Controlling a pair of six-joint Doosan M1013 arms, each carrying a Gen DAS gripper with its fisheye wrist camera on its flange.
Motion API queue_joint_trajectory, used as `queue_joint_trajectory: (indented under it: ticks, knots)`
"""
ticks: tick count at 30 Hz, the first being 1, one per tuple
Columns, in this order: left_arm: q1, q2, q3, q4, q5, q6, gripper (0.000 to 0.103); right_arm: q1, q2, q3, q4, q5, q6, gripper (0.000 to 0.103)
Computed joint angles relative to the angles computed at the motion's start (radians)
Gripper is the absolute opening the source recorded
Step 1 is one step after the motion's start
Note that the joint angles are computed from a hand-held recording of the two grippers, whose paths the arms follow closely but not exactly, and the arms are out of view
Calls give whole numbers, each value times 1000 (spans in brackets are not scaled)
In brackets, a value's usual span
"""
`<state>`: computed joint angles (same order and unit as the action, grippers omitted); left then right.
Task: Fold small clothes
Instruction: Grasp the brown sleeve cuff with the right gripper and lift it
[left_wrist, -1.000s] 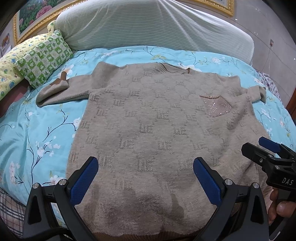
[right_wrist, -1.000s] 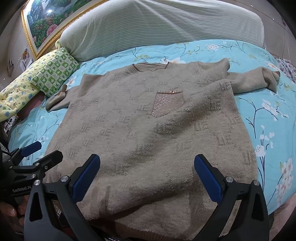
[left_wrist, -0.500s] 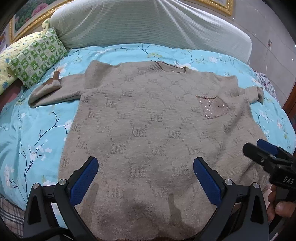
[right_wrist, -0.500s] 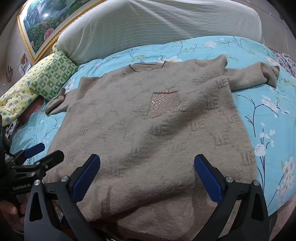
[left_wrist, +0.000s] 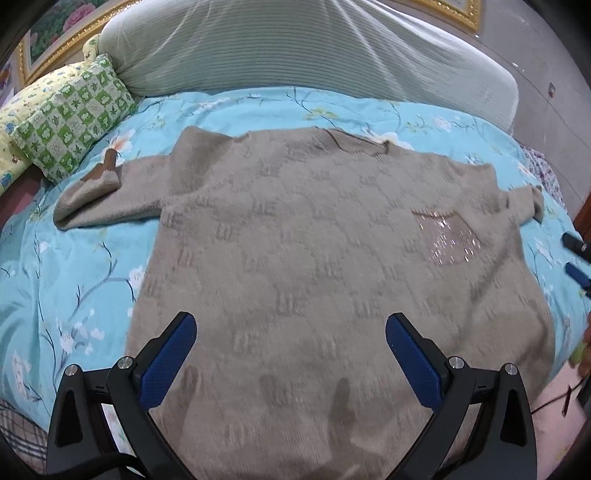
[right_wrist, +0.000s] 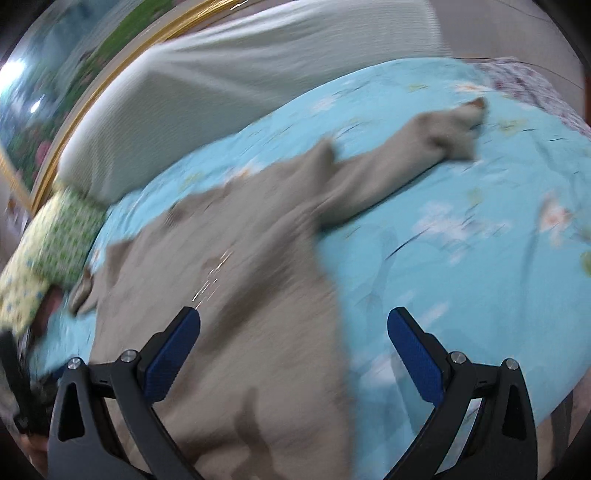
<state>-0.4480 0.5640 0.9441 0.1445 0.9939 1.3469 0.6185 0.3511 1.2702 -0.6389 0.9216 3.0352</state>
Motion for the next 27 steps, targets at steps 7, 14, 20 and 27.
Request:
queue_joint_trajectory:
  ticks: [7, 14, 20, 27]
  knots:
    - [10, 57, -101, 16, 35, -24, 102, -114, -11, -24, 16, 72, -14, 95]
    - [18, 118, -194, 25, 108, -30, 102, -283, -5, -31, 102, 95, -15, 73]
    - [19, 177, -280, 7, 180, -27, 102, -384, 50, -76, 221, 145, -71, 47]
    - [25, 216, -336, -3, 210, -24, 102, -402, 78, -101, 228, 130, -163, 9]
